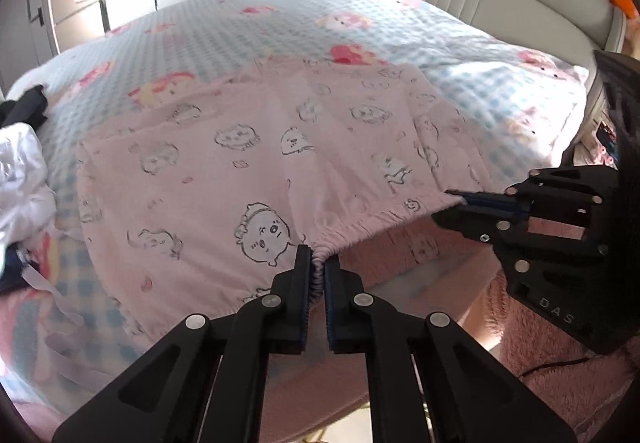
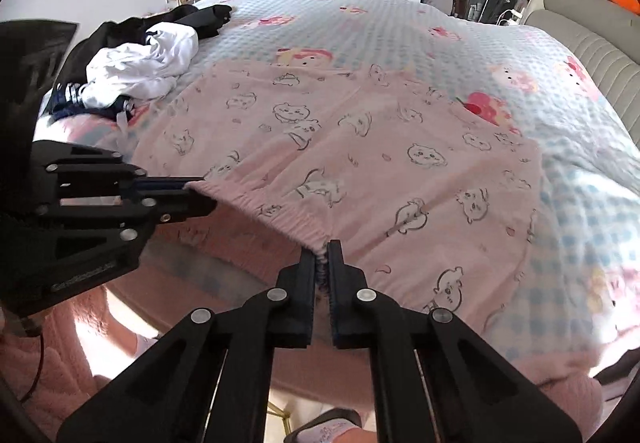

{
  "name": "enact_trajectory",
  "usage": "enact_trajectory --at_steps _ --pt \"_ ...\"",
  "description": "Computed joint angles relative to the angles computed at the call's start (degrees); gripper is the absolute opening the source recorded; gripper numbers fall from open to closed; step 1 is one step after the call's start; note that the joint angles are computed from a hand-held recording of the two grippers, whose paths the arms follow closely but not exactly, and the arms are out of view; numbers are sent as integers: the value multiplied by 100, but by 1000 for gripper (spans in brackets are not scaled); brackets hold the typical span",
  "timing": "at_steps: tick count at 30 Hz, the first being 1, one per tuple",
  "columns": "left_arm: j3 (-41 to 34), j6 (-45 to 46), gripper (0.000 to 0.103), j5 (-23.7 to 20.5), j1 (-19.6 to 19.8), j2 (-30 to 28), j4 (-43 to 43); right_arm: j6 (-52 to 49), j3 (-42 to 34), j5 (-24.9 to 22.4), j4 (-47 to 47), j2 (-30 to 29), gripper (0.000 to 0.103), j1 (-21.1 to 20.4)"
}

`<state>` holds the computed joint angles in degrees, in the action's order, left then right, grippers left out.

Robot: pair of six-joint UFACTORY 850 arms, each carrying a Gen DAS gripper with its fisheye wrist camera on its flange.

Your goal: Fold clothes

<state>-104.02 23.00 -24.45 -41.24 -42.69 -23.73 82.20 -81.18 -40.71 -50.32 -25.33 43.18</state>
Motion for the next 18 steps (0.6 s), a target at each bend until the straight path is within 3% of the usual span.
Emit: enact_trajectory --at_steps 4,9,12,13,14,15,18 --pt "77 102 7 -96 -63 11 -3 265 219 -69 85 88 4 77" --pt "-170 -185 13 -640 -11 -247 88 23 313 150 752 -26 7 -73" --pt "-45 399 18 -928 210 -133 -939 -219 321 421 1141 -53 12 -195" --pt "151 748 28 -879 305 26 -1429 -158 396 564 1077 25 16 -198" --pt "335 1027 45 -812 391 167 -1844 104 479 606 817 113 18 -157" --pt "576 1349 50 -703 501 350 -2361 283 535 605 654 168 22 -127" --pt "1073 1569 50 -527 807 699 -3211 579 702 734 508 371 24 -96"
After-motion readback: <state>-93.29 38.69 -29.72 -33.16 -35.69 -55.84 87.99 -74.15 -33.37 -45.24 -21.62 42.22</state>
